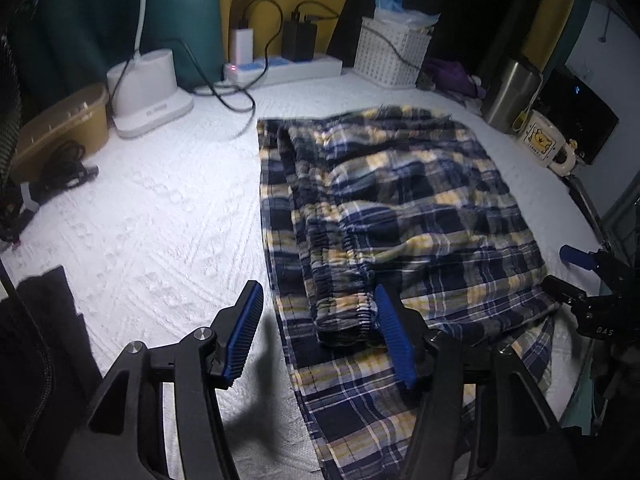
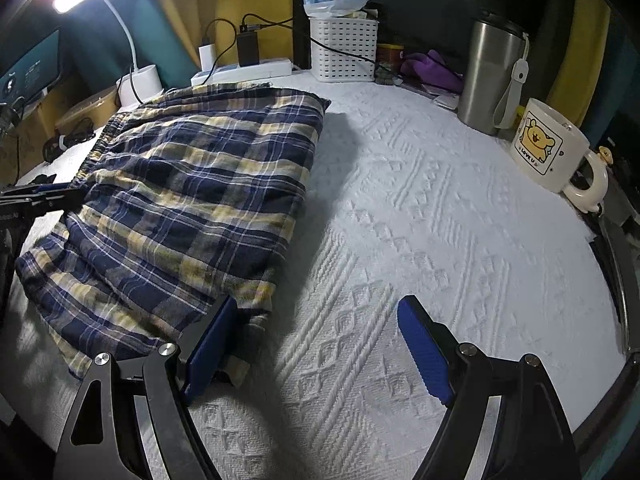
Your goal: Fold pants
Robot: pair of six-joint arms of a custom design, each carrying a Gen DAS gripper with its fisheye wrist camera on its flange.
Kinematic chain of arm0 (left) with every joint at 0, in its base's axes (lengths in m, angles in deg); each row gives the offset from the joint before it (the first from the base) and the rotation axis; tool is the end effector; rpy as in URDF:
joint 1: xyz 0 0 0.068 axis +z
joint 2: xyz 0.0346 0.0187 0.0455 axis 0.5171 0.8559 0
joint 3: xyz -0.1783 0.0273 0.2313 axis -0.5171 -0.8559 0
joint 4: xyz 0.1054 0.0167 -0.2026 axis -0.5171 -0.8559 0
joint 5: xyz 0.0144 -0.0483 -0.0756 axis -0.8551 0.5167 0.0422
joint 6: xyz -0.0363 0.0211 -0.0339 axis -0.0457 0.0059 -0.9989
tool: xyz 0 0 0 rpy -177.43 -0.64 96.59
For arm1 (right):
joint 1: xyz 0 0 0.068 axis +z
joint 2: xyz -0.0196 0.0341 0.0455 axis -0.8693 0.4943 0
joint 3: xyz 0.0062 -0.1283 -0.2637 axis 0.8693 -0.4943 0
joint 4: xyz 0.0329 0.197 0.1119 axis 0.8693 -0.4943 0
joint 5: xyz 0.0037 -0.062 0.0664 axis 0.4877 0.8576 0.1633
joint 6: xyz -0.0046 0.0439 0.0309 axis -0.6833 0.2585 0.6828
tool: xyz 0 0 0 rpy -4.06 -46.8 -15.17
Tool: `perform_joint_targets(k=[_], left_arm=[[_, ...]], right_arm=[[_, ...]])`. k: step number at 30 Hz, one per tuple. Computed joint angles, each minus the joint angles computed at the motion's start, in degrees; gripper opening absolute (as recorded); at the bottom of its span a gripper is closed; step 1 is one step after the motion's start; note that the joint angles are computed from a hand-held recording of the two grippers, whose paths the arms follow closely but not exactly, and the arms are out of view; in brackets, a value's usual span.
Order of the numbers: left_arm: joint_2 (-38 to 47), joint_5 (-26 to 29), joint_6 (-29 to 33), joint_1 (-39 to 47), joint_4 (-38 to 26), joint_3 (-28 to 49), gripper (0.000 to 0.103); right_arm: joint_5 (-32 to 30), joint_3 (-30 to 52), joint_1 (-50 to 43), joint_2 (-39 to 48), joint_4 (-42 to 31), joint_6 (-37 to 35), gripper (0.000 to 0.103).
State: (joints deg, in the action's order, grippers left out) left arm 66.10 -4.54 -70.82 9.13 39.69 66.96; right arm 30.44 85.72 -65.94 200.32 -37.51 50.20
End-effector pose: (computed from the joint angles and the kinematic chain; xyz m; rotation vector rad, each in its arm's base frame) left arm 0.2938 -0.1165 0.0721 0.0493 2.4873 -0.2273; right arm 0.3021 -0.0197 0.0200 -0.4852 2.3982 0.1239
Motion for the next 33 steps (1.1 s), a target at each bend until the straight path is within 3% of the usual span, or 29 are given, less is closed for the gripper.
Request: perform_joint_targets(k=[11,20,27,33], left_arm=[[-1.9,1.1,-0.5,1.5,-1.5,2.1,0.065],[2.7,2.6,0.0,2.9,-5.7,9.4,0.075],[8.1,7.0,-0.8,4.7,-12.3,17.3,0.076],[8.7,6.0,-0.3,3.3,-12.8,18.5,0.078]], right_arm=[[-1.5,3.1,-0.8,-1.6,-3.9,0.8,0.083],[-2.4,9.9,-1.2,0.5,-9.1,1.9,0.083],[-2.4,16.4,-0.8,2.7,-13.6,3.3,0.083],[-2.5,21.2,-0.5,4.2,-16.4,4.7,0.083]])
